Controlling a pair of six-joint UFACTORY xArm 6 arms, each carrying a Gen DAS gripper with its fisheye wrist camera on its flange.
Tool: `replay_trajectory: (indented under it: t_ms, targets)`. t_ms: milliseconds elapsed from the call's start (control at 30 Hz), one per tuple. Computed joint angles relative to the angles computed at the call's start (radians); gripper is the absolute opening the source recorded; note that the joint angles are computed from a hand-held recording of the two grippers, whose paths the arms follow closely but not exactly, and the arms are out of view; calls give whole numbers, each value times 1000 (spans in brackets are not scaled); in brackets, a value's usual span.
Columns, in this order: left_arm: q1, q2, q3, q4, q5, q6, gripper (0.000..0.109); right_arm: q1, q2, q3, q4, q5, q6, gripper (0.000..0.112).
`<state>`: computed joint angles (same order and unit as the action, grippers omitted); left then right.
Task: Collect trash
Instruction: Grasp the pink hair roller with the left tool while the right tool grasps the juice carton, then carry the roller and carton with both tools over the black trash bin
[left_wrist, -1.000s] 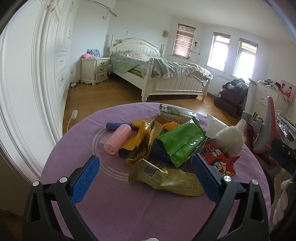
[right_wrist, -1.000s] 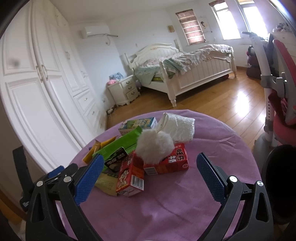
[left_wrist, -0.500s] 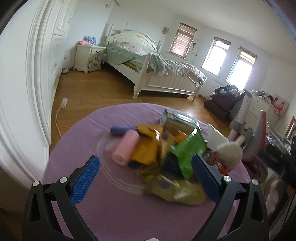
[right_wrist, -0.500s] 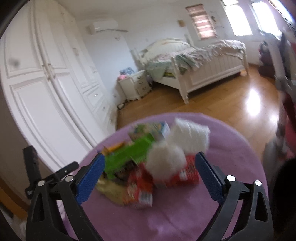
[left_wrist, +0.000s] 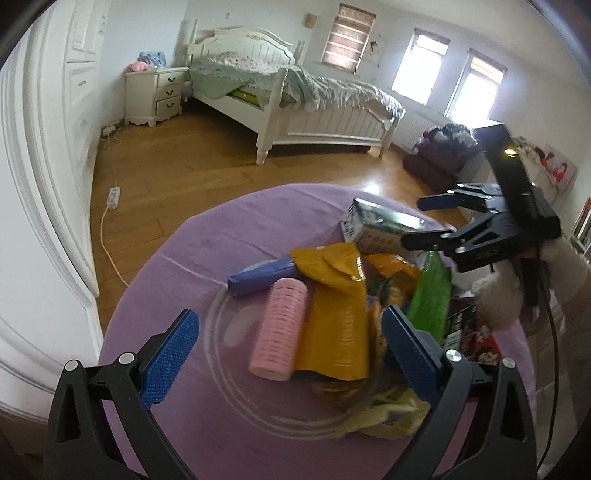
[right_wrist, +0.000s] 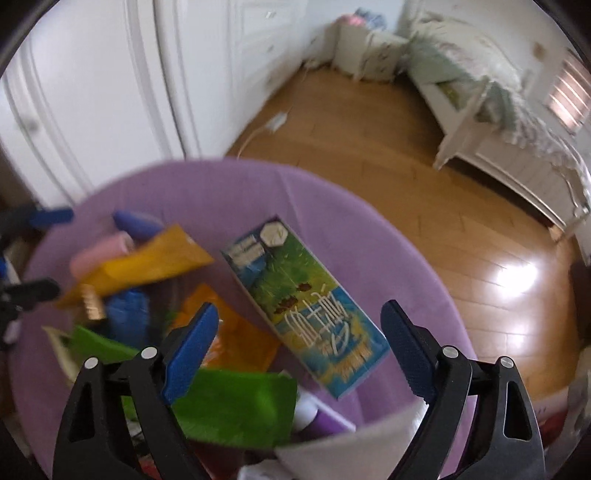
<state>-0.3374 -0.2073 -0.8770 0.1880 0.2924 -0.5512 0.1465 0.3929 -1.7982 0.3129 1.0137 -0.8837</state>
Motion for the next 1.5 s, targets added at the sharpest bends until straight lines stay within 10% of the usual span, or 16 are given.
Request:
replay_trajectory:
  t_ms: [133, 333, 667, 1033, 1233, 1400, 1500]
  targets:
    - [5, 44, -40, -123, 40, 134, 83, 9, 34, -25, -33, 13, 12, 81]
    - [10, 85, -59, -314, 48, 251, 29, 18, 9, 32, -59, -29, 23, 64]
    - [-19, -134, 85, -166, -55, 56, 29, -85, -197, 147, 319, -22, -97, 57]
    - [-237, -76, -70, -6, -83, -72, 29, -580, -467, 391, 947, 418, -95, 56]
    - [-390, 178, -325, -196, -64, 139, 29, -855, -503, 543, 942, 538, -63, 50]
    - [-443, 375, -530, -272, 21, 206, 29, -859, -555, 686, 766, 401, -143, 50]
    - [-460, 389, -535, -242, 33, 162, 29, -859, -588, 756, 773, 298, -244, 80]
